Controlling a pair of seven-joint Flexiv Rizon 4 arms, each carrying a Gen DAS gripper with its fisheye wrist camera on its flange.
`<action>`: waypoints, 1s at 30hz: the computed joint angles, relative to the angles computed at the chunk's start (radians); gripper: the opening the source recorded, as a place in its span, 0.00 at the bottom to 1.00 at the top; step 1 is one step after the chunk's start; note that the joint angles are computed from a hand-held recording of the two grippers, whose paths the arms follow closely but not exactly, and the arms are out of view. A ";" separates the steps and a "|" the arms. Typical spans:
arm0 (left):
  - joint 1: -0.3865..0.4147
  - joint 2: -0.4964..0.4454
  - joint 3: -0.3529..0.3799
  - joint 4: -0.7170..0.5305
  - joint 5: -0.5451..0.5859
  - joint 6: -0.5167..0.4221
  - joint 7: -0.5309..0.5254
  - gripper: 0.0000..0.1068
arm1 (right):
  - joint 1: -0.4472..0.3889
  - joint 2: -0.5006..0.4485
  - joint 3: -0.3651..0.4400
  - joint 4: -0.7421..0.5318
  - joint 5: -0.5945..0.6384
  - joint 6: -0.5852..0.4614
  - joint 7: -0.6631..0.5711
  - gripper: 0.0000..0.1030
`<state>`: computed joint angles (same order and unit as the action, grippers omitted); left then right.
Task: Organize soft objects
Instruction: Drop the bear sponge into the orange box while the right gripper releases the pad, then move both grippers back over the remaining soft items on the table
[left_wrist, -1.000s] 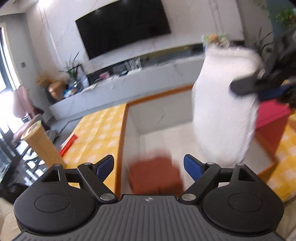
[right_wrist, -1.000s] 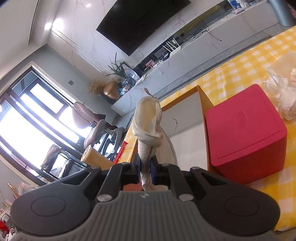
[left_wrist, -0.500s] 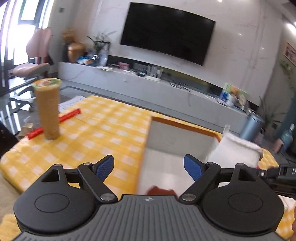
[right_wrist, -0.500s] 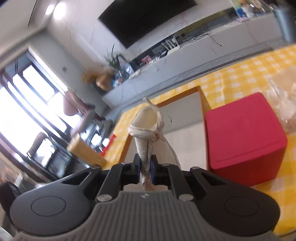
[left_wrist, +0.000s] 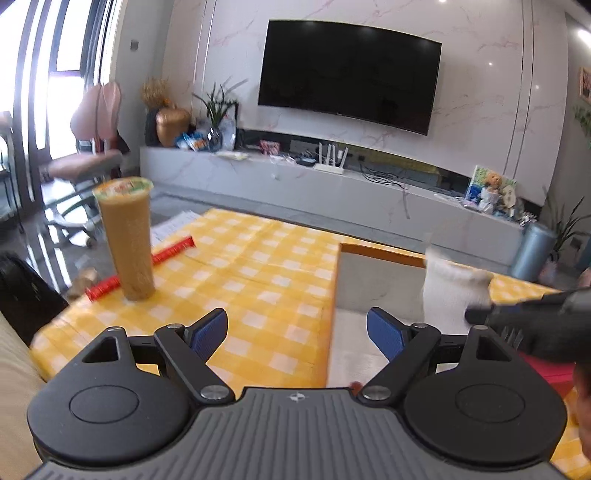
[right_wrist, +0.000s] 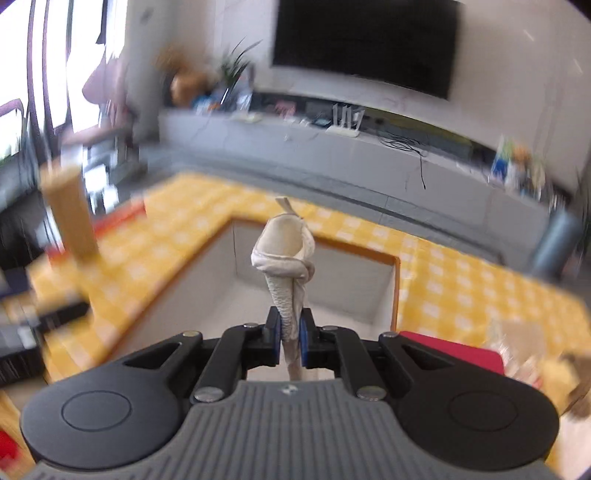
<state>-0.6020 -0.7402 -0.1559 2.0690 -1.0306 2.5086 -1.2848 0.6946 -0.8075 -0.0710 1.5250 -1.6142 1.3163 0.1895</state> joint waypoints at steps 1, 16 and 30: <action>-0.008 -0.004 0.004 -0.006 -0.017 0.005 0.017 0.94 | 0.005 -0.014 0.006 0.002 0.030 -0.008 -0.062 0.07; -0.012 -0.013 0.004 -0.024 -0.106 -0.019 0.129 0.94 | -0.120 -0.129 0.268 0.017 0.610 0.146 -0.546 0.38; -0.040 -0.018 -0.005 -0.034 -0.070 0.051 0.204 0.94 | 0.353 0.067 -0.379 0.364 0.954 0.590 -0.473 0.47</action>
